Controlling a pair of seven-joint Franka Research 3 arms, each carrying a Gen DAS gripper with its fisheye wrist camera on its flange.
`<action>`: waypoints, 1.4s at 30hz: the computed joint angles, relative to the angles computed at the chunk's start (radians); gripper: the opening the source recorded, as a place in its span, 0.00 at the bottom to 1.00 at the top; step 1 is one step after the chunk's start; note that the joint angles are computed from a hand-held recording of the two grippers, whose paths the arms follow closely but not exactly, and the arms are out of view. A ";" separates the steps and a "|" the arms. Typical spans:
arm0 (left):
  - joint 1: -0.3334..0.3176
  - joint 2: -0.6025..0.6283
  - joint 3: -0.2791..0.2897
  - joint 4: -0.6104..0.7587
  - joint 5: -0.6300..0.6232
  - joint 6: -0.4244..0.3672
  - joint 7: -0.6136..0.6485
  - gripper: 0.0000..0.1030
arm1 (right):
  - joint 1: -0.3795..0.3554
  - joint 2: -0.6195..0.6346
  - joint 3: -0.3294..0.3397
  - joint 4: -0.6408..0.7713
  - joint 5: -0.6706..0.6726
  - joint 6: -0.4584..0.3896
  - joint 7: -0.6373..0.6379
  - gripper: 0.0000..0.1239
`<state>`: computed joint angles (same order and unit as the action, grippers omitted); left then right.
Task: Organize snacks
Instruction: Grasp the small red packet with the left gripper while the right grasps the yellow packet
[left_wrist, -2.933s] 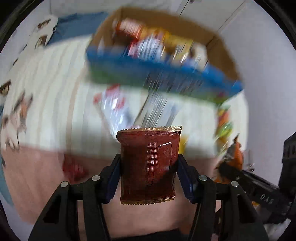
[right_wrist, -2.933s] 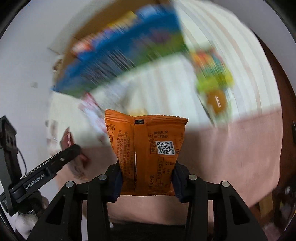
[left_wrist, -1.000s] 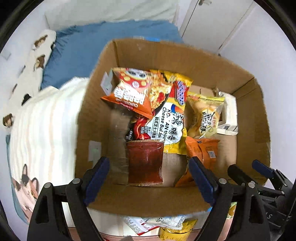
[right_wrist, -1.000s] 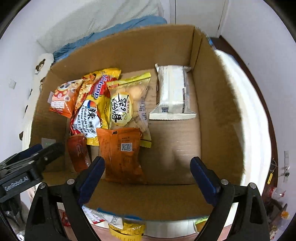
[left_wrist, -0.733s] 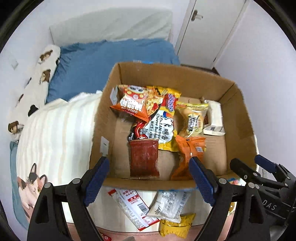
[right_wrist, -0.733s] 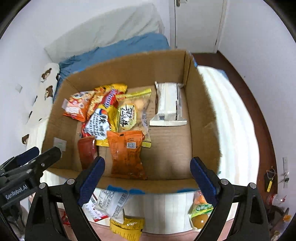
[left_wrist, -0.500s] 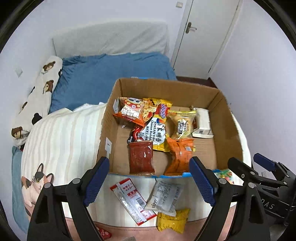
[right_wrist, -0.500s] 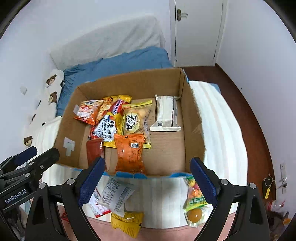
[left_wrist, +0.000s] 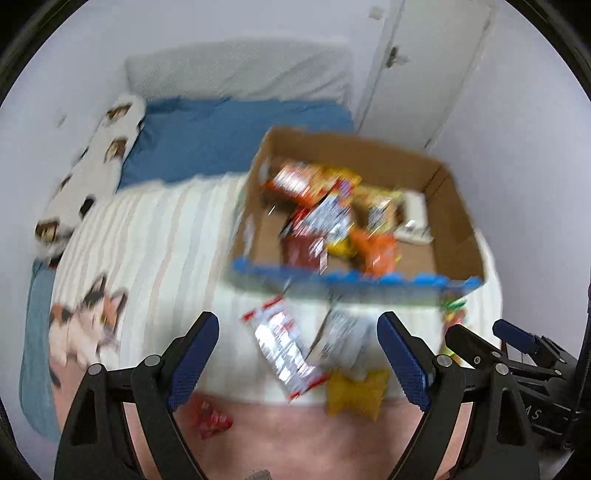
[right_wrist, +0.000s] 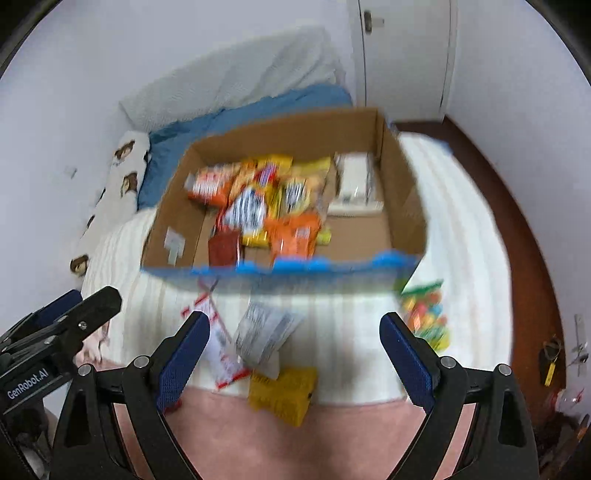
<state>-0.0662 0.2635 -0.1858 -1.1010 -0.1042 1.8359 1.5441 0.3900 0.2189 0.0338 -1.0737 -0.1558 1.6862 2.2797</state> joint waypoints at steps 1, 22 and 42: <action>0.009 -0.022 0.005 -0.046 -0.003 0.006 -0.002 0.85 | -0.007 -0.021 0.005 -0.057 0.037 0.018 0.009 0.77; 0.107 -0.172 0.078 -0.520 0.022 -0.045 -0.020 0.85 | -0.061 -0.118 0.062 -0.528 0.504 0.210 -0.103 0.64; 0.128 -0.164 0.088 -0.621 -0.107 0.057 0.027 0.67 | 0.071 0.056 0.018 -0.327 0.292 0.086 -0.048 0.45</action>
<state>0.0622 0.0992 -0.0980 -1.7221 -0.2115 1.8925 1.5707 0.4611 0.2746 0.0516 -1.4008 0.1359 1.7723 2.2314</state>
